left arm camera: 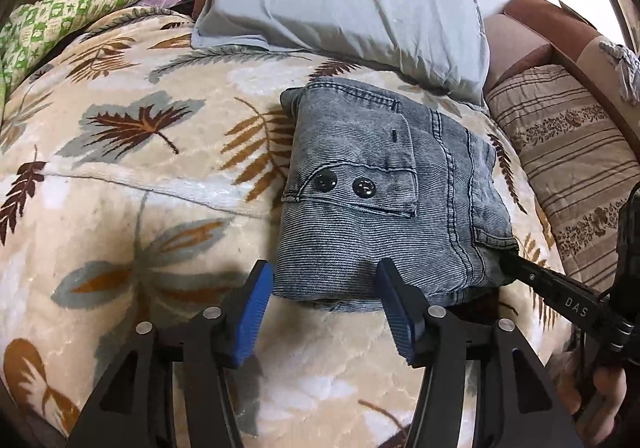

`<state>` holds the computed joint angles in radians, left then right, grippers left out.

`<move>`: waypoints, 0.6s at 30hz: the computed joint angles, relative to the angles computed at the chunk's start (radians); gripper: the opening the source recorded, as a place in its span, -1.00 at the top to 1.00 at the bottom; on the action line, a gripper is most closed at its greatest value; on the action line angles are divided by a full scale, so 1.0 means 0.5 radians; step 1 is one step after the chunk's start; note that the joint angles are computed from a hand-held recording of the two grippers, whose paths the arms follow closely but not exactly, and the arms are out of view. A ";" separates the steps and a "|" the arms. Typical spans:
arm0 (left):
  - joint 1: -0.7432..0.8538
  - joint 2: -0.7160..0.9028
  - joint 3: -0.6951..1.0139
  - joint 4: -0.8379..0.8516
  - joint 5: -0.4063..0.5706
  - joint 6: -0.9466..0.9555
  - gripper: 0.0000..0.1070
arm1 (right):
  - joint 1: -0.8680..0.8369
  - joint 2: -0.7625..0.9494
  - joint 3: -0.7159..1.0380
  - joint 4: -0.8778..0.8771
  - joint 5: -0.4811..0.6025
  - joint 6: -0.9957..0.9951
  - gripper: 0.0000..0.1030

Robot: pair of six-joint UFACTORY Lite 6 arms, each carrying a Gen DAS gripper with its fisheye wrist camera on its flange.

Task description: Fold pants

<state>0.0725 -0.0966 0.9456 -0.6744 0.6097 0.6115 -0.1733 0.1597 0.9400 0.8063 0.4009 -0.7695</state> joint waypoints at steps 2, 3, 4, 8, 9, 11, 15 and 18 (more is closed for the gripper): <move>0.010 0.013 0.005 -0.016 0.008 0.014 -0.04 | 0.024 -0.017 -0.009 -0.061 -0.029 0.054 0.88; 0.009 0.015 0.001 -0.015 0.004 0.013 -0.05 | 0.029 -0.017 -0.011 -0.078 -0.036 0.067 0.88; 0.007 0.019 0.000 -0.013 0.001 0.011 -0.06 | 0.032 -0.008 -0.008 -0.093 -0.040 0.080 0.88; -0.003 0.041 0.005 -0.011 -0.009 0.003 -0.10 | 0.014 0.029 0.006 -0.061 -0.031 0.049 0.85; -0.005 0.049 0.008 -0.010 -0.012 -0.001 -0.11 | 0.014 0.031 0.003 -0.062 -0.034 0.050 0.83; 0.004 0.079 0.021 -0.031 -0.005 0.017 -0.12 | 0.027 0.045 0.006 -0.138 -0.058 0.125 0.80; 0.008 0.092 0.037 -0.029 0.010 0.006 -0.13 | 0.012 0.064 0.009 -0.162 -0.050 0.152 0.78; 0.058 0.056 0.039 -0.073 0.074 0.047 -0.12 | -0.034 0.014 -0.017 -0.131 -0.039 0.136 0.69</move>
